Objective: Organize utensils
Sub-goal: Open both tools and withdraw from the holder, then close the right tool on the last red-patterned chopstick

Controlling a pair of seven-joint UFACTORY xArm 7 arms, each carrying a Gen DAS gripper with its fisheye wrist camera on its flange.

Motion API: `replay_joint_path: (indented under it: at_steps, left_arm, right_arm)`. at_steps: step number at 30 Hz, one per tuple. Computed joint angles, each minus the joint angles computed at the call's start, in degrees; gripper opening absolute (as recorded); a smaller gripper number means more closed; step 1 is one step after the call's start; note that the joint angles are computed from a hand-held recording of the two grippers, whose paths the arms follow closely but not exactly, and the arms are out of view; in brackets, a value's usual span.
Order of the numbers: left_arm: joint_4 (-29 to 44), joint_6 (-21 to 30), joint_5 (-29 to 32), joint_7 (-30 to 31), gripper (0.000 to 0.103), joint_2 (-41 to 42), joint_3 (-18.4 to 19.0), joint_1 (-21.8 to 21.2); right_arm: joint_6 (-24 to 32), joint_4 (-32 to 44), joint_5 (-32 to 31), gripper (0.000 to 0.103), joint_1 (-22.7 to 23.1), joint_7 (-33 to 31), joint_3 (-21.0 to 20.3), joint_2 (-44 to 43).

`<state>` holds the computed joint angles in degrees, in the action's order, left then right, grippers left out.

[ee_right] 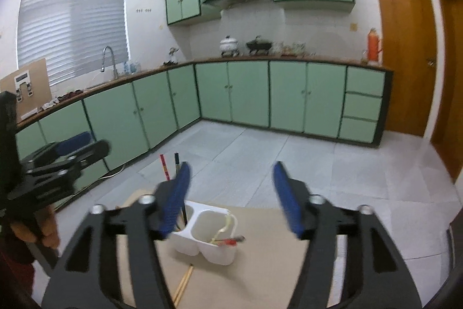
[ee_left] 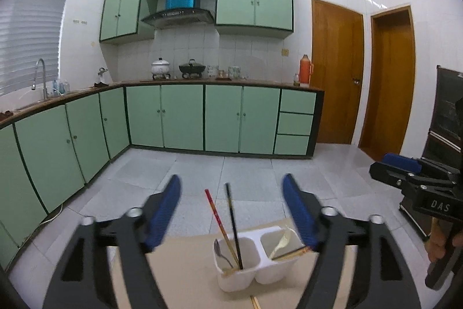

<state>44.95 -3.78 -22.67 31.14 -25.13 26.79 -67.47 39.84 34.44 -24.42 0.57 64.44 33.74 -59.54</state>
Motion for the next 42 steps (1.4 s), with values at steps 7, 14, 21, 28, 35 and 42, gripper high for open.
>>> replay_joint_path:
  at_steps: [7, 14, 21, 28, 35, 42]
  left_arm:
    - [-14.1, 1.7, 3.9, -2.3, 0.09, -12.5, -6.7, 10.1]
    - [-25.8, 5.4, 6.7, -5.6, 0.094, -20.4, -13.5, 19.5]
    - [-34.3, 8.5, 8.4, -7.8, 0.094, -25.8, -16.4, 22.8]
    - [-42.4, 8.1, 10.8, -8.1, 0.094, -30.2, -17.3, 25.7]
    - [-46.4, 8.9, 12.4, -7.6, 0.094, -32.2, -15.0, 29.2]
    - [-47.7, 10.1, 12.7, -5.8, 0.094, -33.7, -13.8, 32.6]
  right_arm:
    - [10.6, -3.1, 2.7, 0.09, 6.5, 3.1, 6.2, -8.9]
    - [17.8, -5.2, 7.0, 0.096, 12.6, 12.3, 14.4, -9.9]
    - [18.6, -5.8, 9.9, 0.097, 16.4, 24.0, 20.6, -1.6]
    - [17.3, -5.2, 11.1, 0.097, 17.5, 36.4, 26.2, 7.2]
    - [15.3, -3.6, 7.8, 0.097, 16.4, 44.1, 29.7, 16.0]
    - [13.0, 0.2, 0.6, 0.097, 10.9, 49.4, 35.2, 27.0]
